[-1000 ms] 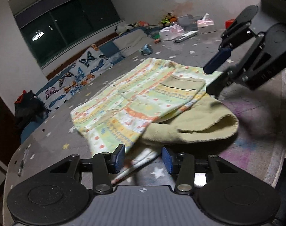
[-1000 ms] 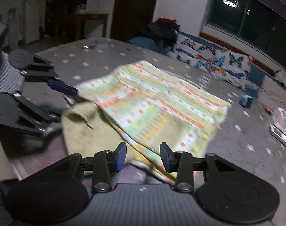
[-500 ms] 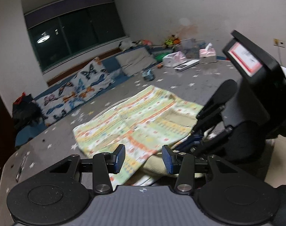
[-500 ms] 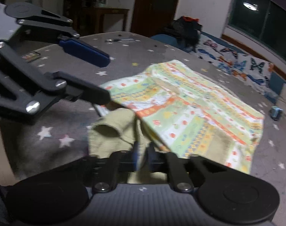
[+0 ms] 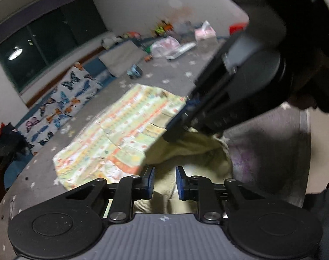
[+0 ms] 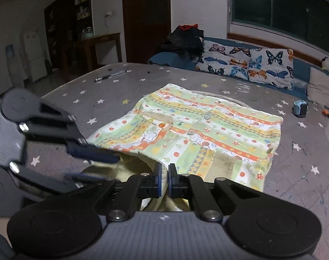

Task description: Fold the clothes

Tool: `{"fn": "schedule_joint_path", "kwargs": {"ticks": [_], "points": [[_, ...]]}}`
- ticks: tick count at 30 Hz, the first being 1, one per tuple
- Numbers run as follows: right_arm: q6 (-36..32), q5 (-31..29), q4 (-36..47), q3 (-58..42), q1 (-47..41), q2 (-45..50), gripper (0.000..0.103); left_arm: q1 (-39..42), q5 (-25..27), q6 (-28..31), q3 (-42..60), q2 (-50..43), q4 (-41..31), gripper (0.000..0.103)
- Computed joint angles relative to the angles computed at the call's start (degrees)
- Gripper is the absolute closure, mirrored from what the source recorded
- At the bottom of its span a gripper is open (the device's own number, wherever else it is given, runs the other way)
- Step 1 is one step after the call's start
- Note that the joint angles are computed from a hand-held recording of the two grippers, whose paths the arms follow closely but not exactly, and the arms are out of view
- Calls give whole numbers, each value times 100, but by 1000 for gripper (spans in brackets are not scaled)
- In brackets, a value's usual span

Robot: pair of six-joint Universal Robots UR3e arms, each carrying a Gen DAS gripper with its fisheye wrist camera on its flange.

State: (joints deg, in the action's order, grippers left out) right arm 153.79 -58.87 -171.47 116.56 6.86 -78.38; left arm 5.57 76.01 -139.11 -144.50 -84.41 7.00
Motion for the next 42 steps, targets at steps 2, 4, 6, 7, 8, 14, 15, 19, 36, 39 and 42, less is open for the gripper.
{"fn": "schedule_joint_path", "kwargs": {"ticks": [2,4,6,7,8,14,15,19,36,39,42], "points": [[9,12,-42,27,-7,3,98,-224,292,-55,300,-334,-139,80],[35,48,-59,47,-24,10,98,-334,507,-114,530,-559,-302,80],[53,77,-92,58,-38,30,98,-328,581,-129,643,-670,-409,80],[59,100,-100,64,-50,39,98,-289,540,-127,664,-678,-451,80],[59,120,-94,62,-62,47,98,-251,497,-142,687,-689,-493,80],[65,175,-194,120,-97,85,98,202,-164,-500,590,-605,-654,97],[70,187,-208,129,-106,85,98,325,-332,-667,575,-529,-758,98],[92,213,-236,145,-131,82,98,962,-1365,-1164,300,-83,-987,99],[-307,141,433,55,19,11,98,1932,-2413,55,-704,1851,-2522,87],[-547,117,597,87,106,7,98,2613,-2769,682,-843,3285,-4072,83],[-803,98,923,38,195,-14,96,3237,-3029,1043,-782,4164,-5034,82]]}}
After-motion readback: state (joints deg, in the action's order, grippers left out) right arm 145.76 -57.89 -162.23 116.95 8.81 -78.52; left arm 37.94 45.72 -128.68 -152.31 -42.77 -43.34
